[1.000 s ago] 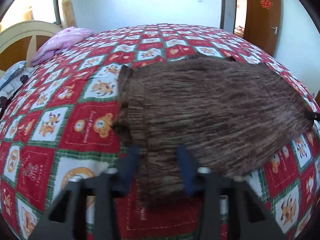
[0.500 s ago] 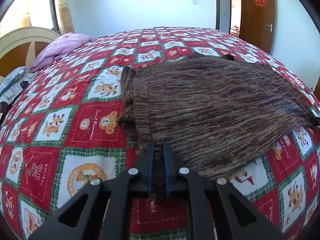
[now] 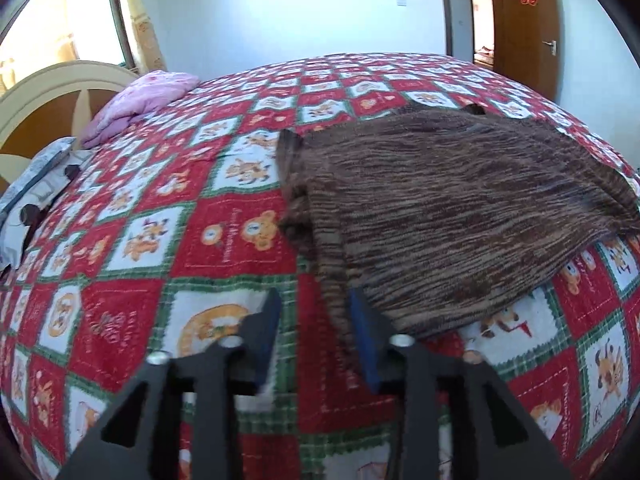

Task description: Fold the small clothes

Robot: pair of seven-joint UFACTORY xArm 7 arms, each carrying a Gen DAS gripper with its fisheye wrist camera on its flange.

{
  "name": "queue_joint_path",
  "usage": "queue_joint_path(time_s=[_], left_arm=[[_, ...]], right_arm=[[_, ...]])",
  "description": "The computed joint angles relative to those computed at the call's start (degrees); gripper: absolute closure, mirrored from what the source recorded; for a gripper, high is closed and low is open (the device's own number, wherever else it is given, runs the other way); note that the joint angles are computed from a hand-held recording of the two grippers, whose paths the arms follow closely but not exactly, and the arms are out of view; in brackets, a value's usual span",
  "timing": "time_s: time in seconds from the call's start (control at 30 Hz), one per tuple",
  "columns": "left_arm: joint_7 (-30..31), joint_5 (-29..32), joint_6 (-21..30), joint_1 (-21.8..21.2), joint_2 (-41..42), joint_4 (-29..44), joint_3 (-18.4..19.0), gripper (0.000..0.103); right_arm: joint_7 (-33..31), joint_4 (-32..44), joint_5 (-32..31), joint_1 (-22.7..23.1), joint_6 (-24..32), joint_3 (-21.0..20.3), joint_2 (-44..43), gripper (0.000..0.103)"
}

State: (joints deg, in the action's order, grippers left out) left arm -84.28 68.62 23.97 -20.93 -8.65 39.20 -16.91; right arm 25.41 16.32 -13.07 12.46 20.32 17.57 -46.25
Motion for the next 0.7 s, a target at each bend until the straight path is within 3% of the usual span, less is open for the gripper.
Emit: queue_joint_path(time_s=[0.17,0.23,0.37,0.43,0.7], left_arm=[[1.48,-1.54,1.2,0.66,-2.33,-1.49,0.1,0.034],[2.33,-2.21,1.35,1.23,-3.21,-2.1,0.11,0.034],[4.36,-3.96,1.16,2.96,-4.83,-3.37,0.29,0.029],[5.07,-4.52,0.58,3.95,-5.62,-4.12,0.3,0.029],[8.48,-6.2,1.14,6.68,-6.03,-4.79,-0.12,0.025]], right_arm=[[4.36,6.27,-5.8,-3.32,-6.29,10.93,12.52,0.053],[7.88,9.74,-9.98,-7.0,-7.35,16.37,17.3,0.053],[13.47,14.67,-16.58,-11.07,-8.21,22.0,23.82,0.053],[16.69,16.73,-20.35,-13.24,-8.3,24.74,26.3,0.053],[26.72,22.4,-34.21,-15.21,-4.67,28.77,33.9,0.053]])
